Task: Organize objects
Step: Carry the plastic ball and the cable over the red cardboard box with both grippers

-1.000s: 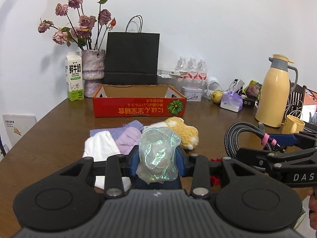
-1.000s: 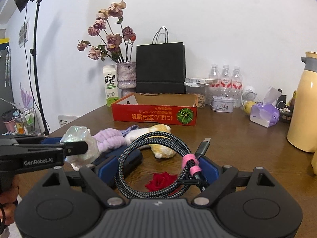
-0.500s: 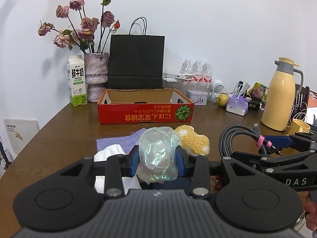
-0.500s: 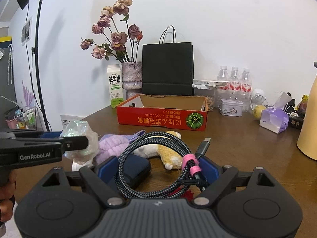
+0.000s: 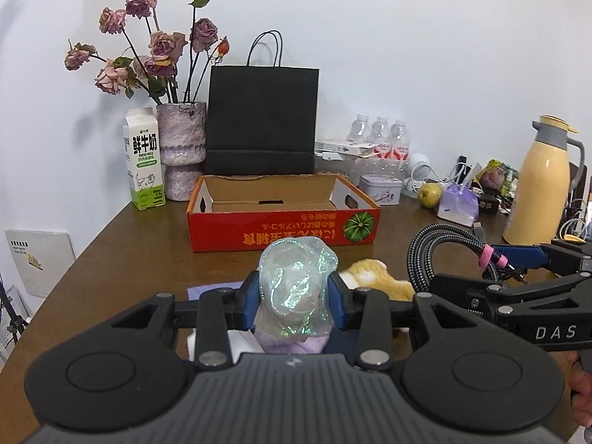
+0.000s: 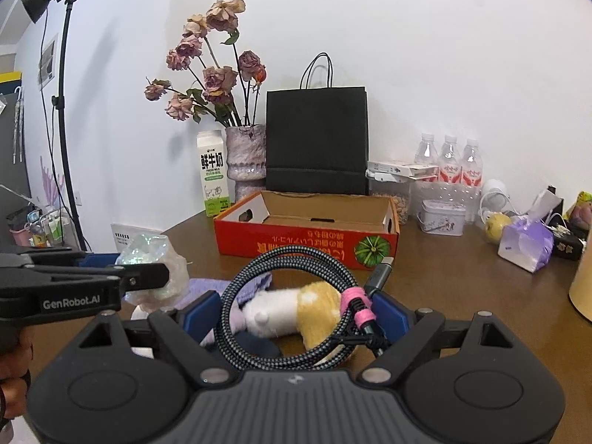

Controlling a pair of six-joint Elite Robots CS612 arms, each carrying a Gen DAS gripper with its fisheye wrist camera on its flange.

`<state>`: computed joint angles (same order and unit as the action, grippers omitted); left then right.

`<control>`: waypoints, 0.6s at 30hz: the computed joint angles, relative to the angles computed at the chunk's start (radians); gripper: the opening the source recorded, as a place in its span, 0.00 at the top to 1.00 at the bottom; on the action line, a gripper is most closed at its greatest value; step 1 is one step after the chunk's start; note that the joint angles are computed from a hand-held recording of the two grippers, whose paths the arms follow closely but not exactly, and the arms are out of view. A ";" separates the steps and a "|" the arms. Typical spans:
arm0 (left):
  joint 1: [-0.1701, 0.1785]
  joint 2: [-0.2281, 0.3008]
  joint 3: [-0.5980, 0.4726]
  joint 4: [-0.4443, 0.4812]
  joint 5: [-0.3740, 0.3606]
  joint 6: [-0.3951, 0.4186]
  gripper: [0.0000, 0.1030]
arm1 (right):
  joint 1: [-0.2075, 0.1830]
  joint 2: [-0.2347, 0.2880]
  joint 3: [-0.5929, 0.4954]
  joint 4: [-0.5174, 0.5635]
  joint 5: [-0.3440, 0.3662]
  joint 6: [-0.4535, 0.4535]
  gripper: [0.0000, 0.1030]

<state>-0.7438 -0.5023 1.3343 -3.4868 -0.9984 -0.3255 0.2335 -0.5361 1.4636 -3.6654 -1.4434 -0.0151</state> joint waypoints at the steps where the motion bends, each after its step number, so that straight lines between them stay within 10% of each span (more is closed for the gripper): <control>1: 0.004 0.001 -0.007 0.006 -0.002 -0.001 0.63 | 0.000 0.004 -0.014 0.011 0.003 -0.001 0.14; 18: 0.067 0.050 -0.160 0.149 -0.049 -0.030 0.63 | -0.002 0.090 -0.248 0.192 0.027 -0.004 0.14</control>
<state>-0.6766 -0.4520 1.1739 -3.3379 -1.0476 -0.3551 0.2315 -0.4457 1.2158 -3.4734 -1.4166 -0.0195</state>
